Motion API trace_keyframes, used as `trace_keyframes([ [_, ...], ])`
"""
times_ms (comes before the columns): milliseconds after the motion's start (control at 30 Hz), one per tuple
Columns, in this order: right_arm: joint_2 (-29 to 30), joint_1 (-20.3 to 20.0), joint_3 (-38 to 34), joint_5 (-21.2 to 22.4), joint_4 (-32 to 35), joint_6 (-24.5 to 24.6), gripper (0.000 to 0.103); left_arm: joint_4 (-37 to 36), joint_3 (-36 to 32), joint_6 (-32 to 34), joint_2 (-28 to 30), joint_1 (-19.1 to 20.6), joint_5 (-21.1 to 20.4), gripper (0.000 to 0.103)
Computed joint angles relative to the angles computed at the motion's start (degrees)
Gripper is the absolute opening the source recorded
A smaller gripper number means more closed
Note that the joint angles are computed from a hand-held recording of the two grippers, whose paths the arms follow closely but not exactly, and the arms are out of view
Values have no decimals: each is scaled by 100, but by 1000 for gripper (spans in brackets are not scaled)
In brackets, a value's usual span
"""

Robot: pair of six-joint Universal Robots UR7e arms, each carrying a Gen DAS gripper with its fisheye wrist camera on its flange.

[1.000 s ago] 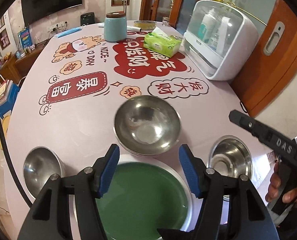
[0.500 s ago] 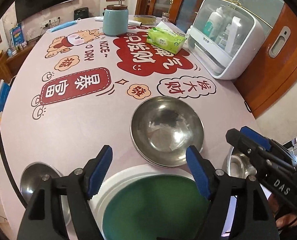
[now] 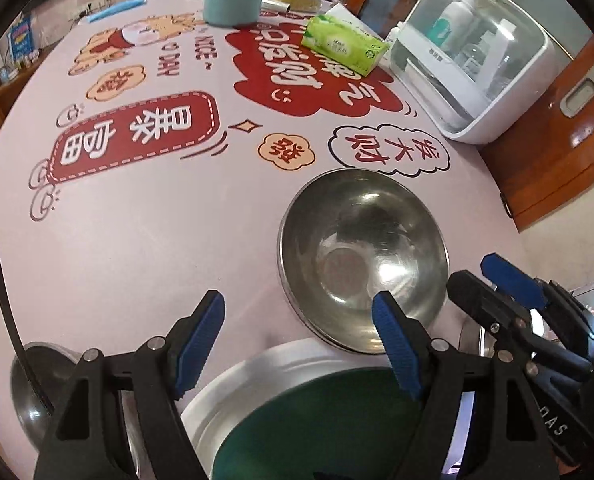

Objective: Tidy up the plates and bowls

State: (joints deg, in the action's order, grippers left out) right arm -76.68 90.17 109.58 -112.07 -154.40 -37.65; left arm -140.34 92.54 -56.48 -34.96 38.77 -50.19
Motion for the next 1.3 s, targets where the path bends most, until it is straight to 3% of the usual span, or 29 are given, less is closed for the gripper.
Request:
trace_keyframes([
  [200,212,17,-147,-213,257,39,35,-139,-30,57,62,135,-166,72],
  [300,253,33,-151,-296,278,18,31,-176,-70,136,100,192,-270,65],
  [367,247,29,-140,-294,266,6,31,-294,-66,212,118,225,-361,54],
  [500,262,26,-159,-352,309,84,25,-356,-96,276,154,251,-390,50],
  [833,272,-45,-216,-280,403,168,17,-452,-47,232,140,296,-588,26],
  [1300,164,-51,-71,-107,181,-35,14,-293,11,99,80,193,-411,22],
])
